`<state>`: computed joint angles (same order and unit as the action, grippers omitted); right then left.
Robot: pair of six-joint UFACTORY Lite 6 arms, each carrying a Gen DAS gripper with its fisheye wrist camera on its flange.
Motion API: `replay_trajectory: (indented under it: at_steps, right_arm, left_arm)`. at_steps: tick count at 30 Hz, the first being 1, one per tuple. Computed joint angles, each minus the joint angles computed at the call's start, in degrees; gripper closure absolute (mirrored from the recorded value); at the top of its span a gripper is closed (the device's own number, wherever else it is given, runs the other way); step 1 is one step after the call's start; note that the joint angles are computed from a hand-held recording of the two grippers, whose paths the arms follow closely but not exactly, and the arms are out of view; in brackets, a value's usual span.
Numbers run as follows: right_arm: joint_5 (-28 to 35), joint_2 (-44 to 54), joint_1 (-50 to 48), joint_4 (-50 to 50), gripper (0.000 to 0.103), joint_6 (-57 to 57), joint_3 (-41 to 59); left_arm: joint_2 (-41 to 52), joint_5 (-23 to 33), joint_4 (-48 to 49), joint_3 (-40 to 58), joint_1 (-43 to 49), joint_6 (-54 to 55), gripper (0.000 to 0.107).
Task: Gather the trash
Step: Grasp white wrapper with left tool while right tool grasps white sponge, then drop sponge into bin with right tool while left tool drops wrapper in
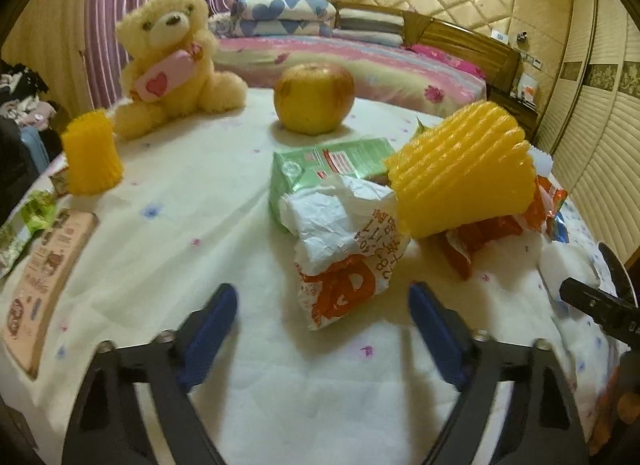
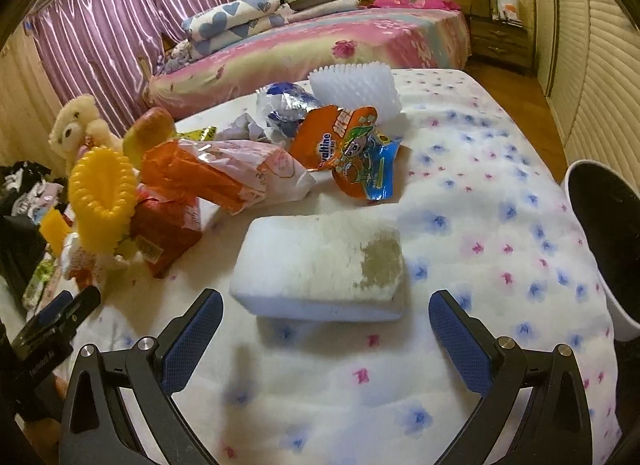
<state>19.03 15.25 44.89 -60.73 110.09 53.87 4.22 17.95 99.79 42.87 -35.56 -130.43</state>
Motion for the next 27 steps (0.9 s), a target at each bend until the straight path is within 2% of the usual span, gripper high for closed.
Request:
replay_trajectory:
  at_steps: [1, 2, 3, 5, 7, 11, 16, 20, 27]
  right_arm:
    - [0.03, 0.1, -0.09, 0.36, 0.004, -0.51, 0.01]
    - [0.3, 0.13, -0.08, 0.61, 0.006, -0.68, 0.01]
    - [0.41, -0.17, 0.0, 0.07, 0.008, -0.08, -0.34]
    - [0.15, -1.14, 0.31, -2.98, 0.021, 2.37, -1.35]
    - [0.08, -2.1, 0.64, -5.32, 0.023, 4.23, -2.35]
    - [-0.9, -5.96, 0.97, -12.95, 0.024, 12.34, -6.39]
    - [-1.83, -12.64, 1.15, -19.24, 0.024, 19.66, -12.22]
    - [-1.26, -17.91, 1.67, -19.74, 0.024, 21.18, -16.32]
    - [1.21, -28.57, 2.0, -13.19, 0.024, 15.6, -23.89]
  left_arm:
    - [0.86, -0.91, 1.14, 0.68, 0.37, -0.8, 0.047]
    - [1.4, -1.69, 1.59, 1.23, 0.82, -0.82, 0.053]
    - [1.86, -2.55, 3.16, 1.52, 1.24, -1.93, 0.064]
    - [1.52, -2.33, 5.4, 1.05, 1.28, -3.86, 0.069]
    - [0.51, -2.03, 9.99, -0.2, 1.43, -8.08, 0.074]
    - [-3.88, -0.39, 11.35, -5.58, -0.67, -11.54, 0.076]
    - [-11.63, 1.36, 3.61, -12.11, -5.87, -7.14, 0.076]
    - [-15.4, 2.64, -4.24, -13.73, -12.4, -1.73, 0.076]
    - [-12.31, 2.99, -11.54, -7.47, -20.39, 5.67, 0.076]
